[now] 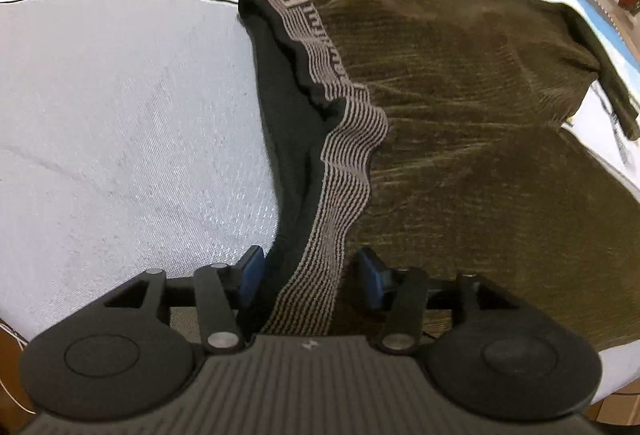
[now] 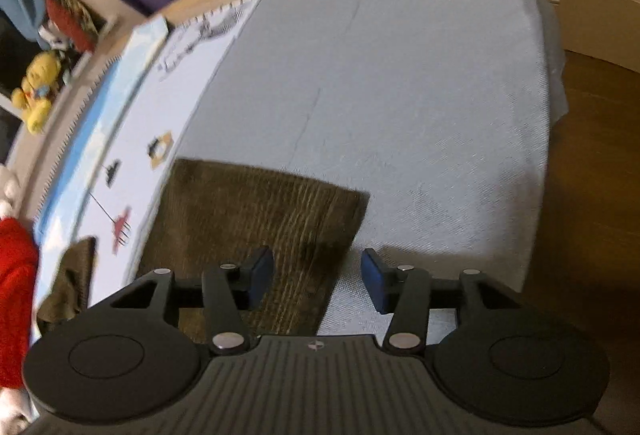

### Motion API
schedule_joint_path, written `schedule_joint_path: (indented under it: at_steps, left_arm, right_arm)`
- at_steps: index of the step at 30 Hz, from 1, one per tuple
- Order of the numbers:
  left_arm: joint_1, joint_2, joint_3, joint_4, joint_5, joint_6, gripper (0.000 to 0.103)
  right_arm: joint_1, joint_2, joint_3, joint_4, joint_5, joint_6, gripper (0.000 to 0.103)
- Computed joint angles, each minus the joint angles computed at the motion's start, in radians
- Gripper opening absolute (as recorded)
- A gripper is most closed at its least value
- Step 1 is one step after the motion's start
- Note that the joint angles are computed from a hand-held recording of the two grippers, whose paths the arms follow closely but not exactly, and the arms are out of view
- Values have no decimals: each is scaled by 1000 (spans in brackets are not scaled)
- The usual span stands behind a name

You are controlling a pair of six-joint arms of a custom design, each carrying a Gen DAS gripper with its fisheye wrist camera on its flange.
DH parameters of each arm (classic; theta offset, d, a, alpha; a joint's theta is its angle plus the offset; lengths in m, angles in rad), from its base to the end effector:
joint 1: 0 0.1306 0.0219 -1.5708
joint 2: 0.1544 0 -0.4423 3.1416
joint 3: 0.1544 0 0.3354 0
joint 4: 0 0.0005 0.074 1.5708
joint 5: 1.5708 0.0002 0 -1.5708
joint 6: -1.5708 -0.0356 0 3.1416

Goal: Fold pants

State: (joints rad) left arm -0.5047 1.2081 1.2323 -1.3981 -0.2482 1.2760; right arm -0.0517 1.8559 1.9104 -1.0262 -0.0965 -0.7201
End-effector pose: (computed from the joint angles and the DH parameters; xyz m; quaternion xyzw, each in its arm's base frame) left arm 0.2550 -0.1314 0.4650 -0.3827 0.9104 0.0017 0.1571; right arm 0.6059 -0.0284 0.4586 0.3460 0.8895 0.1402 0.2633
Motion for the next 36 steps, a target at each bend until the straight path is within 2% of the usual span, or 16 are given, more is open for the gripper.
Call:
schedule_joint_path:
  at_steps: [3,4,6,7,9,10,13,16,18,21,25,28,31,33,34,36]
  left_arm:
    - [2,8,-15,17,7,-23,57]
    - [0,8,-18,17,5,-34,57]
    - [-2,14,-17,19,0,-57,51]
    - [-6,14,-14,21,-4,-70,43]
    - [-15,12,-5,20,-19,-83,32]
    - [-20,11,-1,17,-31,-84,21]
    - [-42,-6,3,30,-52,-96,17]
    - [-76,-13,16,6,-93,-111,14]
    - [-84,-39,7,1,-100,-87,13]
    - [-71,-71,1,-20,-95,-80,9]
    - [-62,-63,2,-31,-73,-117,8]
    - [-45,-35,15,-39,-41,-144,9]
    - [-28,-4,44,-78,-44,-164,20]
    - [-43,7,60,-100,-96,-151,24]
    - [-57,16,77,-116,-145,-153,27]
    - [-78,19,96,-94,-200,-182,34]
  right_arm:
    - [13,40,52,-42,40,3,50]
    - [17,19,22,-30,57,16,47]
    - [30,35,49,-40,96,65,10]
    - [33,37,55,-50,121,89,10]
    - [34,26,49,-22,140,65,7]
    - [35,14,36,15,155,60,7]
    - [46,-14,17,80,229,78,6]
    - [48,-9,30,3,280,43,6]
    - [55,1,48,-58,303,37,6]
    - [69,-13,33,-48,324,84,6]
    - [72,-21,41,-32,333,154,6]
    - [63,-16,50,-59,336,149,6]
    - [56,13,87,-139,321,112,9]
    - [59,18,102,-161,341,98,12]
    - [66,14,102,-152,387,104,13]
    - [84,-2,91,-96,463,174,20]
